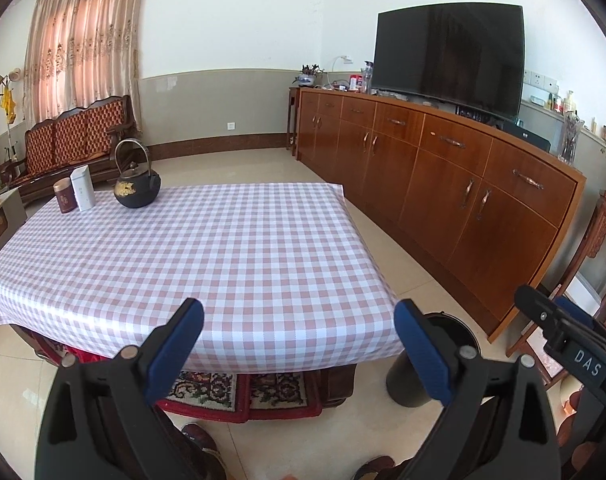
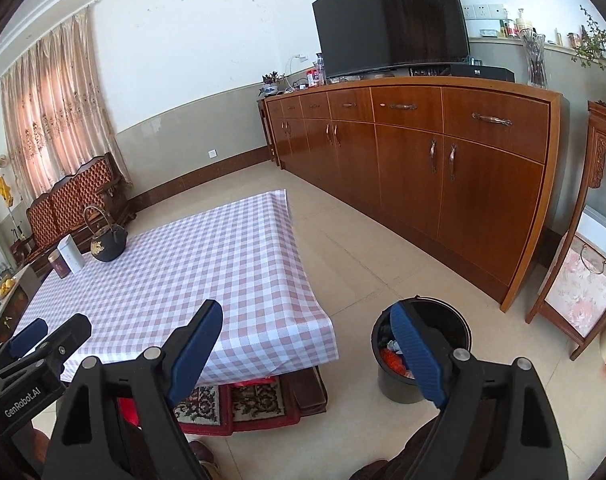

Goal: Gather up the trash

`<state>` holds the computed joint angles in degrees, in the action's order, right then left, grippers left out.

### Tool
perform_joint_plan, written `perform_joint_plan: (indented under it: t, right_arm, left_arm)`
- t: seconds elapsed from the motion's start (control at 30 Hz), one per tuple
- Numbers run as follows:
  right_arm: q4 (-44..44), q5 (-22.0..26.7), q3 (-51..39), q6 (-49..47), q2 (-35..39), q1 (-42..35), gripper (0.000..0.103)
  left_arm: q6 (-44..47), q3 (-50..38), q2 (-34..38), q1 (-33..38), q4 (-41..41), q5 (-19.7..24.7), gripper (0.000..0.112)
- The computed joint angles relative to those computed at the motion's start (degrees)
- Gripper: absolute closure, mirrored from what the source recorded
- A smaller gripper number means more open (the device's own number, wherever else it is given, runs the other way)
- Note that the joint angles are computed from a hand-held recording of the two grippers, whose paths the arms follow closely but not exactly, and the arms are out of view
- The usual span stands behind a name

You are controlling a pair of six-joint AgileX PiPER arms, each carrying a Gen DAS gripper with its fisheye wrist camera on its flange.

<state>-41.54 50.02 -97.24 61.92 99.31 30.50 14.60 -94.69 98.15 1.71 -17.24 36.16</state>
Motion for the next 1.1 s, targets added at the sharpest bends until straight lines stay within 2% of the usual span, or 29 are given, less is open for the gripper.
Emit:
perform_joint_plan:
  t: [1.1]
  right_arm:
    - [1.24,-1.35,0.21,-0.92,0.47,-0.30,0.015]
  left_arm:
    - [-0.63,-1.20,0.34,-0.30,1.13,1.47,0.016]
